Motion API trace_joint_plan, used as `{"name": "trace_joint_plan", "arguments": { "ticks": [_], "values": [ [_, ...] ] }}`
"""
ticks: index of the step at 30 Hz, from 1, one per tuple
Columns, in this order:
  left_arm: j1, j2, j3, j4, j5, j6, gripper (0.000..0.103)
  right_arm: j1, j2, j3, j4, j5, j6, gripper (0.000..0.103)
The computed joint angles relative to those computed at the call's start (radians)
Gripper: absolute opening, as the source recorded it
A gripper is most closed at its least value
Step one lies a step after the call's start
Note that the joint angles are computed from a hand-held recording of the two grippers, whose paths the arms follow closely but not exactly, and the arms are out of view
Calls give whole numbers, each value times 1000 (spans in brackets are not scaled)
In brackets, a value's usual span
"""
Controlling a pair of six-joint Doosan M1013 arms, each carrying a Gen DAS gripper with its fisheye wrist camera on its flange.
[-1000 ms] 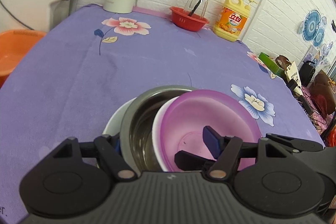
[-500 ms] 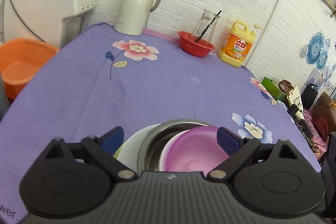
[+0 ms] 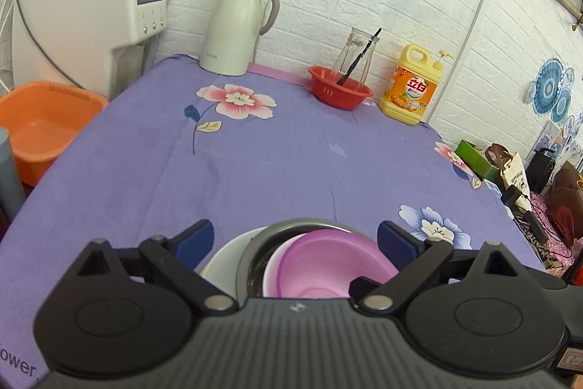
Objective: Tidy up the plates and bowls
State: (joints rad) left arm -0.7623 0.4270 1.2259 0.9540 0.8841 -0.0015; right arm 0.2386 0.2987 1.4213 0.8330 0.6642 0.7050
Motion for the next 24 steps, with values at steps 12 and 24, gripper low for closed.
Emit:
{"name": "trace_joint_plan", "arguments": {
  "ticks": [12,24],
  "values": [
    [-90,6,-17,130,78,-48,98,-37,-81,112,-30,-119,71,103],
    [-175,22,1,176,140,-75,98,-77,-175,281,60,-286,26,103]
  ]
}}
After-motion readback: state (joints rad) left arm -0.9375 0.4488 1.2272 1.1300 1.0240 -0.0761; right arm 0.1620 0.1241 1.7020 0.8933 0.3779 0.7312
